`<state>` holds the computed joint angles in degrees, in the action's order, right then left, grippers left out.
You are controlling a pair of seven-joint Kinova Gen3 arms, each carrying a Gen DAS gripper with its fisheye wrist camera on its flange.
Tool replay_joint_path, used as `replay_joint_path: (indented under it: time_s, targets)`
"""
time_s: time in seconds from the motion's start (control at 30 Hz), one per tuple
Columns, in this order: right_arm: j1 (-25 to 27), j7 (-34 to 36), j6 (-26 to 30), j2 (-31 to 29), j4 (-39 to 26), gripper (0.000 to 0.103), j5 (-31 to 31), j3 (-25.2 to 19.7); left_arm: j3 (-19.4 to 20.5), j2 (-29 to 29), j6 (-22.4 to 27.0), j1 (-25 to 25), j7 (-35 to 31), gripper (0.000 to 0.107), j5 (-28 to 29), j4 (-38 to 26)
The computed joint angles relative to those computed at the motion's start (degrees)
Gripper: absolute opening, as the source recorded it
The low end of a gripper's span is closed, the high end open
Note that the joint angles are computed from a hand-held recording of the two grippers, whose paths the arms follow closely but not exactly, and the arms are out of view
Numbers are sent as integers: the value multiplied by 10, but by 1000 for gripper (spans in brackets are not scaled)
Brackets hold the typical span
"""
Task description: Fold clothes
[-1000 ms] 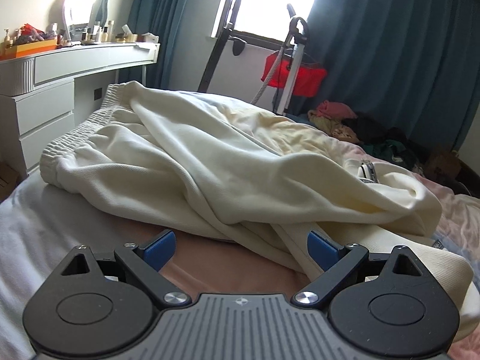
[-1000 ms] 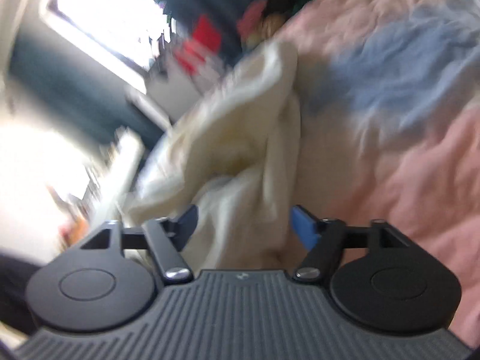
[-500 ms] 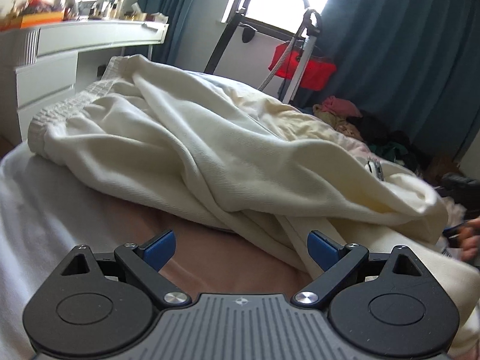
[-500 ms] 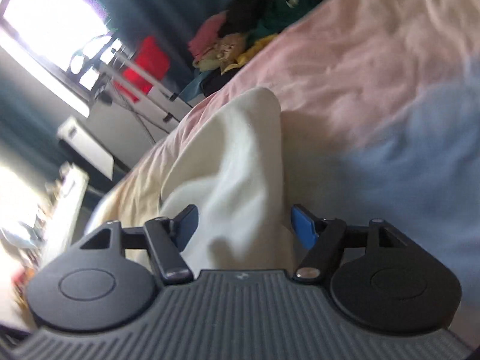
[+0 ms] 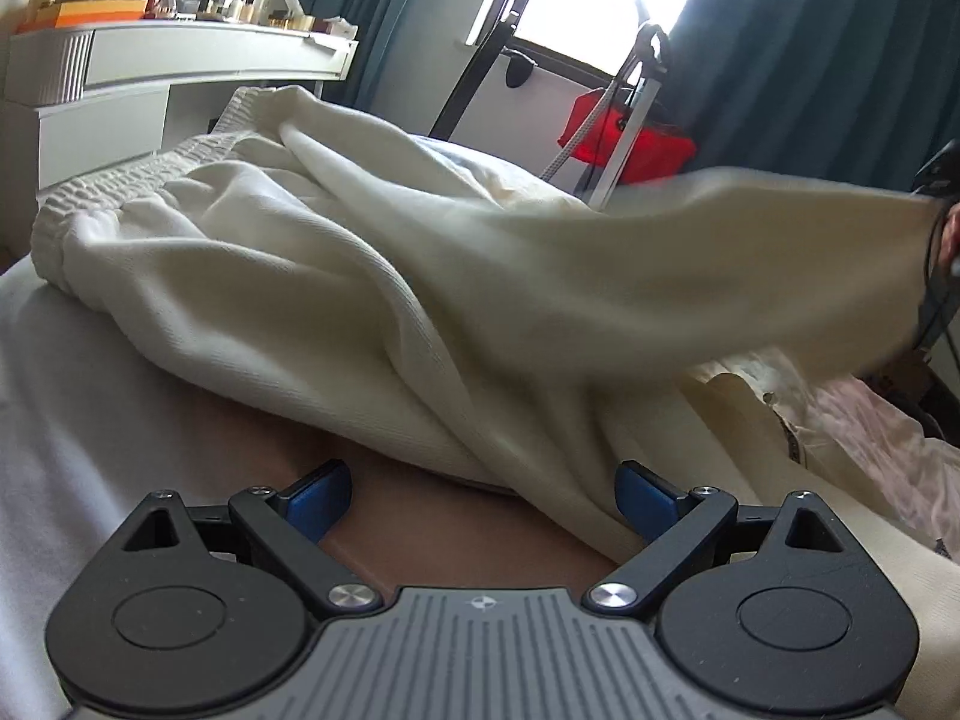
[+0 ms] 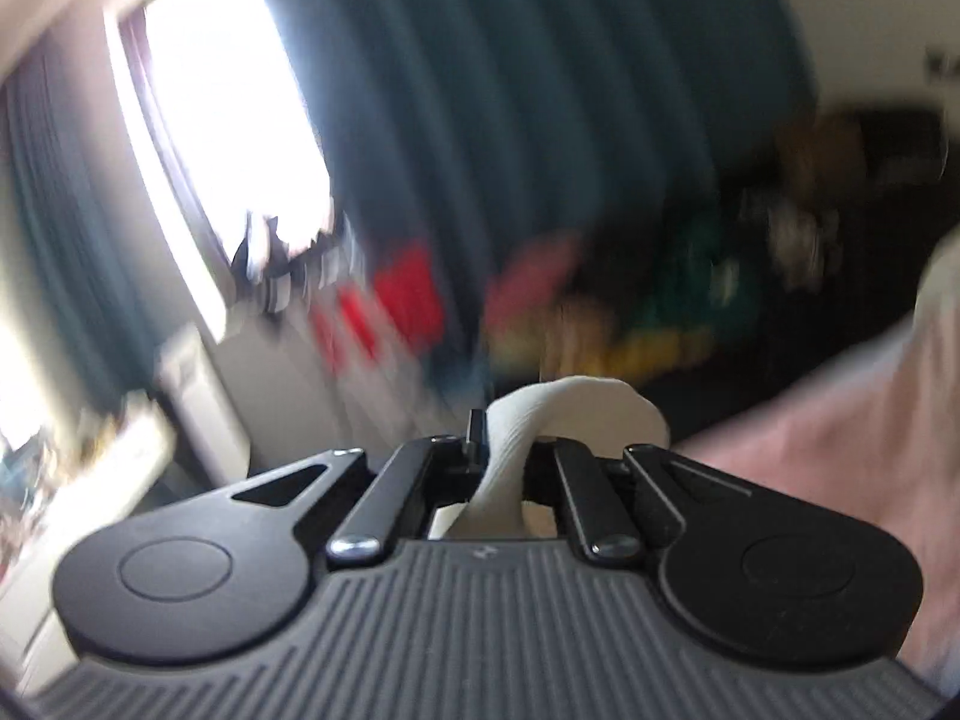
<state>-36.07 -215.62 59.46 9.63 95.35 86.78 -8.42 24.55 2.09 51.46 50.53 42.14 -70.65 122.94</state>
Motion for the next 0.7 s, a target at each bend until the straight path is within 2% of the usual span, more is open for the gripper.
replay_joint_path:
  time_s: [0.07,0.13,0.17,0.2,0.23,0.27,0.3,0.37,0.43,0.5,0.6,0.7]
  targets:
    - [14,-28,21,8,15,9,19,-8,2,-4,-23,-16,1,96,5,3]
    - [51,-18,25,9,17,15,0,-33,-6,-4,-26,-12,-2,96,5,3]
    - [57,-12,12,2,29,28,-23,-29,-4,-3,-22,-12,-4,96,5,3]
    - [53,-8,-9,-10,51,53,-44,-16,-3,0,-18,-11,-6,96,5,1]
    - [38,-12,-33,-22,77,65,-65,8,-3,2,-15,-9,-10,96,7,-2]
    - [27,-17,-52,-34,104,84,-85,25,-2,4,-11,-8,-13,96,9,-4]
    - [26,-24,-69,-45,130,86,-101,31,-2,6,-8,-6,-17,96,11,-6]
    - [49,-39,-113,-74,184,84,-143,12,-3,8,-3,-2,-18,96,11,-8]
    - [100,-65,-160,-104,237,85,-184,-40,-6,7,-4,0,-17,96,13,-8]
    - [127,-112,-206,-130,290,86,-203,-80,-7,5,-4,-1,-15,96,15,-8]
    - [122,-181,-276,-161,357,85,-187,-110,-5,1,-1,0,-8,96,17,-6]
    - [178,-251,-342,-171,384,86,-147,-178,-2,-3,1,1,2,96,21,-3]
